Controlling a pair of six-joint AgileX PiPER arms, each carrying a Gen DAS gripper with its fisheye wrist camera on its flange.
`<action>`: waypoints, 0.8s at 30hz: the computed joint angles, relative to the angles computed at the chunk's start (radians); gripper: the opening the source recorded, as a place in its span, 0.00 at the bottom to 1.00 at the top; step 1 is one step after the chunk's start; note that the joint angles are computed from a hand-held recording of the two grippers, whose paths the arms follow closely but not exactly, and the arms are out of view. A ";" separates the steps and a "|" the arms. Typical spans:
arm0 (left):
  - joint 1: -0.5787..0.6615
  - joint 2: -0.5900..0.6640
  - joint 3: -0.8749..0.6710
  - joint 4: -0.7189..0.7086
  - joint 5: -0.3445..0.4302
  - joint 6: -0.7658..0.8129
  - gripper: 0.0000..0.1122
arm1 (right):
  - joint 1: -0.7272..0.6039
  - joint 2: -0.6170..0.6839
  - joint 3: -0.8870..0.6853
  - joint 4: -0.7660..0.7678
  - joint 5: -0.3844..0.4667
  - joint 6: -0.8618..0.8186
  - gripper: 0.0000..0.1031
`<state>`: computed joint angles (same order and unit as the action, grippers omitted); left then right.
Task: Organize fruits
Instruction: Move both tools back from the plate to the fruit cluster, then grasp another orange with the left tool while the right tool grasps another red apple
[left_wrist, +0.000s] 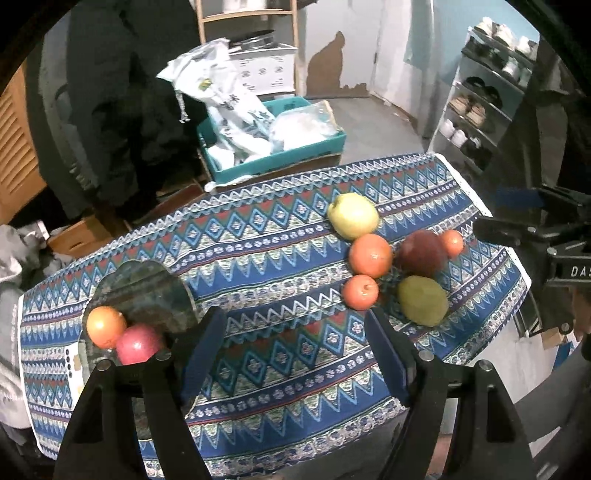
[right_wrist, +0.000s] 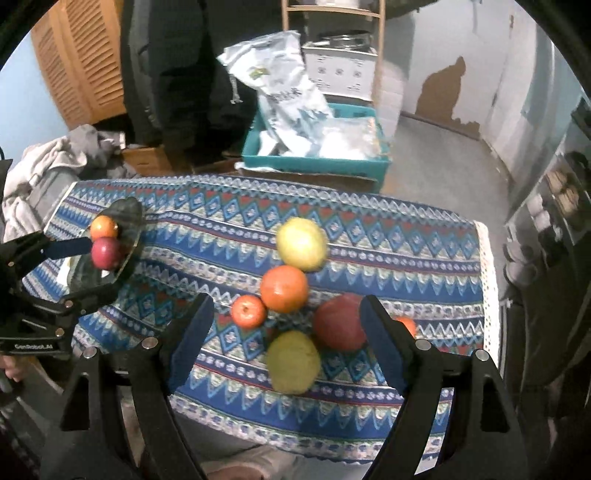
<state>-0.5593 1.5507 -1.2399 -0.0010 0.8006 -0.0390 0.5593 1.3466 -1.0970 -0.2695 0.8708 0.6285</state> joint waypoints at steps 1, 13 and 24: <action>-0.007 0.008 -0.006 0.002 0.000 -0.003 0.70 | -0.014 -0.007 0.011 0.007 0.000 -0.009 0.79; -0.037 0.111 -0.077 -0.026 0.003 -0.009 0.70 | -0.120 -0.021 0.089 0.087 -0.042 -0.106 0.79; -0.019 0.245 -0.136 -0.101 -0.003 0.015 0.70 | -0.222 0.126 0.129 0.184 -0.131 -0.221 0.79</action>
